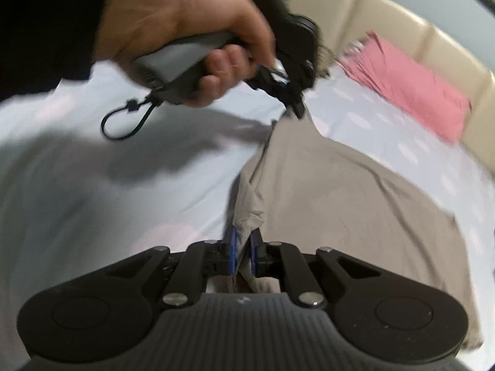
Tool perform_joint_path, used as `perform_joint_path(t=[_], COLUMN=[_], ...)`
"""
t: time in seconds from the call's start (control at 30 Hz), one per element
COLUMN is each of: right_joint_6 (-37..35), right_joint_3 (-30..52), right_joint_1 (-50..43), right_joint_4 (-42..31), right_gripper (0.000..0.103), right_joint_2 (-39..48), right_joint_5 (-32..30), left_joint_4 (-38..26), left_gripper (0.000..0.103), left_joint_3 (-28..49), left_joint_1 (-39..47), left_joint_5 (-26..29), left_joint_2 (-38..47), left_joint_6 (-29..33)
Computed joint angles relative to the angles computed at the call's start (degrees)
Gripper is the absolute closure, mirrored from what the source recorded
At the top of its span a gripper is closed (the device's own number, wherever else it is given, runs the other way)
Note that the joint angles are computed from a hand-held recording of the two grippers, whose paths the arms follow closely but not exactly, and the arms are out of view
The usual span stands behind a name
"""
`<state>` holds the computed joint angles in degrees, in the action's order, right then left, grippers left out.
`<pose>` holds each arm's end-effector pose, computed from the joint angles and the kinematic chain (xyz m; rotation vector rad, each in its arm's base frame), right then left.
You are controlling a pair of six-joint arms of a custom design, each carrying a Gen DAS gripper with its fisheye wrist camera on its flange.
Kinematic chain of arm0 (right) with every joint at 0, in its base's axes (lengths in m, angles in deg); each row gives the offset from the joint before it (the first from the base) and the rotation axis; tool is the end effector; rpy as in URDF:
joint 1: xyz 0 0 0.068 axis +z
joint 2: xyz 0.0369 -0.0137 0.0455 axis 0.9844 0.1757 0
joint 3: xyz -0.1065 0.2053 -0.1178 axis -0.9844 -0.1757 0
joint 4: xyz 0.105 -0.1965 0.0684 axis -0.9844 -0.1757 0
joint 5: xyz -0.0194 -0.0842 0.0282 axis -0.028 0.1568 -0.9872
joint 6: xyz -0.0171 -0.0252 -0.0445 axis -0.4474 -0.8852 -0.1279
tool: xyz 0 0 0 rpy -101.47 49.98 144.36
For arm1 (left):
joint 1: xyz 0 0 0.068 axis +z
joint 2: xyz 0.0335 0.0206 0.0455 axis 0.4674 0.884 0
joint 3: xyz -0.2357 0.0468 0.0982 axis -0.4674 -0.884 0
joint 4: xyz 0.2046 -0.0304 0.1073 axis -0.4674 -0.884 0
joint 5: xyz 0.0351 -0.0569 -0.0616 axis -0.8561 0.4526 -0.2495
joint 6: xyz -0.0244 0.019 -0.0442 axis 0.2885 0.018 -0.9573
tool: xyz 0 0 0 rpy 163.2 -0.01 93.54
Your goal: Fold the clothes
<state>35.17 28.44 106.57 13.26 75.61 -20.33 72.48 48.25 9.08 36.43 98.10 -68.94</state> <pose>0.1155 0.0470 0.1154 -0.3655 2.2576 -0.0773 0.3932 -0.1513 0.1634 0.4166 2.4873 -0.8067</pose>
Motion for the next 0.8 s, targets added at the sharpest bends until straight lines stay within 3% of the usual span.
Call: perform_joint_path(t=[0.17,0.3,0.47,0.63,0.8], right_joint_6=[-1.37,-8.44,-24.07,-37.68,-48.05], right_joint_3=[3.39,6.82,12.42,17.21,24.27], right_joint_1=[-15.88,-37.41,-68.76,-87.18,-99.62], right_joint_4=[-16.49,-25.74,-31.24,-34.7,-37.41], right_gripper=[0.093,0.093,0.093,0.093,0.093], right_joint_2=[-17.8,-23.75,-14.58,-2.71,13.04], right_joint_5=[-13.69,-31.02,-55.42,-65.61,-70.89], left_joint_4=[-1.21,-1.65,-2.97,-5.81,-10.86], left_gripper=[0.102,0.102,0.102,0.102,0.102], left_joint_3=[2.79,5.3,10.72,18.94,31.61], left_joint_1=[-3.53,-6.84,-11.36,-15.82,-20.59], left_joint_5=[-1.12,-2.31,-3.84,-5.0,-6.43], left_joint_2=[0.27,0.91,3.09,7.07,14.18], left_joint_6=[-1.93,-3.91,-5.9,-7.07,-7.6])
